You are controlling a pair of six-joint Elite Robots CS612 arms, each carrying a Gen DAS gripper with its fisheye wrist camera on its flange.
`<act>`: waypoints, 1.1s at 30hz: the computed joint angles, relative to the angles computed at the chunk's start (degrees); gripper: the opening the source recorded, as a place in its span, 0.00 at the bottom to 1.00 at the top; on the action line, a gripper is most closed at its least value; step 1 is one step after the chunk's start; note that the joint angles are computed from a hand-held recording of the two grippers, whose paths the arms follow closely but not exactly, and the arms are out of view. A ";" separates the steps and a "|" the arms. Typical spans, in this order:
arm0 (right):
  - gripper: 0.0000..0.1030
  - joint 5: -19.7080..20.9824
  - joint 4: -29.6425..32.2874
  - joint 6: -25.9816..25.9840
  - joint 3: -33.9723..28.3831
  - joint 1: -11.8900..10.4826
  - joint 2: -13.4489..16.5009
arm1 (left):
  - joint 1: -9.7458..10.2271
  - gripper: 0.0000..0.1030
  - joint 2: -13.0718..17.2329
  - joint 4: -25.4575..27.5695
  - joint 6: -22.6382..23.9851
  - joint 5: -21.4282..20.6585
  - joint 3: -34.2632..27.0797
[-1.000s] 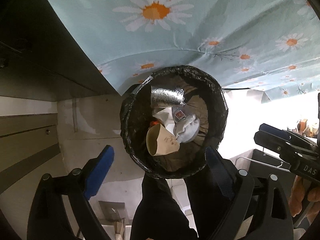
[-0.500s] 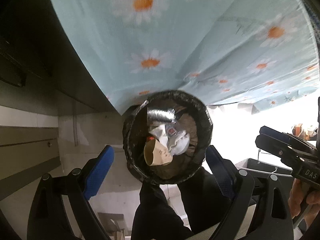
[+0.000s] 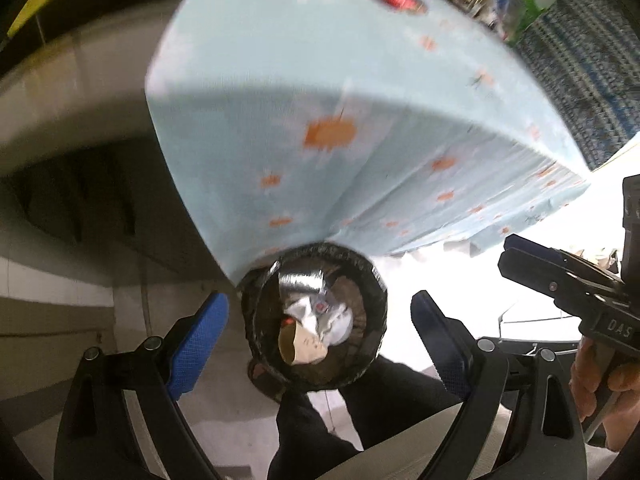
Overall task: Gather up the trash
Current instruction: 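Raise both grippers from the bin back over the counter, then grasp the red snack packet with the left gripper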
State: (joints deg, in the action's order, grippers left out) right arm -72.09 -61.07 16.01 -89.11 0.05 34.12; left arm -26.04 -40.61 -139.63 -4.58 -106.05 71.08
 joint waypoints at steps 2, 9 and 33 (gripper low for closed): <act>0.55 -0.54 -0.99 -0.16 0.46 0.01 -0.65 | 0.09 0.87 -0.15 -0.49 0.27 -0.31 -0.42; 0.55 -1.60 -4.87 -1.62 2.70 -0.43 -2.95 | 0.30 0.87 -0.42 -1.29 1.39 -1.91 -3.04; 0.73 4.96 -19.94 -11.84 19.99 -8.73 -11.80 | -3.72 0.87 16.12 16.19 -2.03 8.18 -40.52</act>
